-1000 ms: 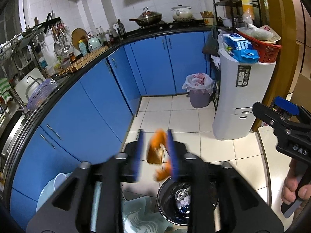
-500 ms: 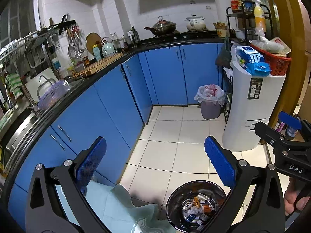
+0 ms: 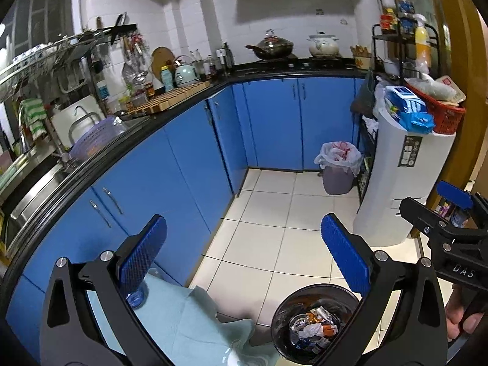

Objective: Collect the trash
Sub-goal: 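Move the left tool to the pink tissue while the right tool approaches the white bowl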

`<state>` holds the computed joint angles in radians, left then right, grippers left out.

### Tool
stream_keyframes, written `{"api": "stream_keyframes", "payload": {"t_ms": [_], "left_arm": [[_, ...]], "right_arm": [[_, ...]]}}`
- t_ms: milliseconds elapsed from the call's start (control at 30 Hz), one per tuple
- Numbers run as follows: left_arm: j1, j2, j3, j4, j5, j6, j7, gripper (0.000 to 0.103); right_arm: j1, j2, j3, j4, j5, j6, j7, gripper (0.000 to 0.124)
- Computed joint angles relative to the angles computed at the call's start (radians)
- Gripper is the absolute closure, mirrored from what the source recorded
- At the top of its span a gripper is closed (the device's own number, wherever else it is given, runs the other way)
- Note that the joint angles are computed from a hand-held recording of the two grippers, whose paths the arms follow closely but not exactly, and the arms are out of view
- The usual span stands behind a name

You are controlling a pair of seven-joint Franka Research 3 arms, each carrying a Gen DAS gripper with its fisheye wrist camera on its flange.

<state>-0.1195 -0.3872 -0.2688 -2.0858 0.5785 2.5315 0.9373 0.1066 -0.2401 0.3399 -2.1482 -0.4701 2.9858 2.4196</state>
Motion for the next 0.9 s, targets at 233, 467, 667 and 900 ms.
{"api": "stream_keyframes", "payload": {"t_ms": [233,467,667,900], "left_arm": [[0.036,-0.101,0.054,-0.108,-0.032,0.012,-0.005,0.003],[0.091,-0.212,0.124,-0.223,-0.088,0.02,0.026,0.003],[0.144,-0.285,0.183,-0.301,-0.137,0.039,0.068,0.003],[0.207,-0.347,0.238,-0.377,-0.185,0.057,0.122,0.003]], "right_arm": [[0.066,0.097,0.023,0.115,-0.081,-0.042,0.03,0.031],[0.189,0.222,0.004,0.256,-0.146,-0.096,0.039,0.031],[0.309,0.336,-0.023,0.394,-0.175,-0.148,0.018,0.031],[0.442,0.462,-0.07,0.558,-0.169,-0.212,-0.042,0.031]]}}
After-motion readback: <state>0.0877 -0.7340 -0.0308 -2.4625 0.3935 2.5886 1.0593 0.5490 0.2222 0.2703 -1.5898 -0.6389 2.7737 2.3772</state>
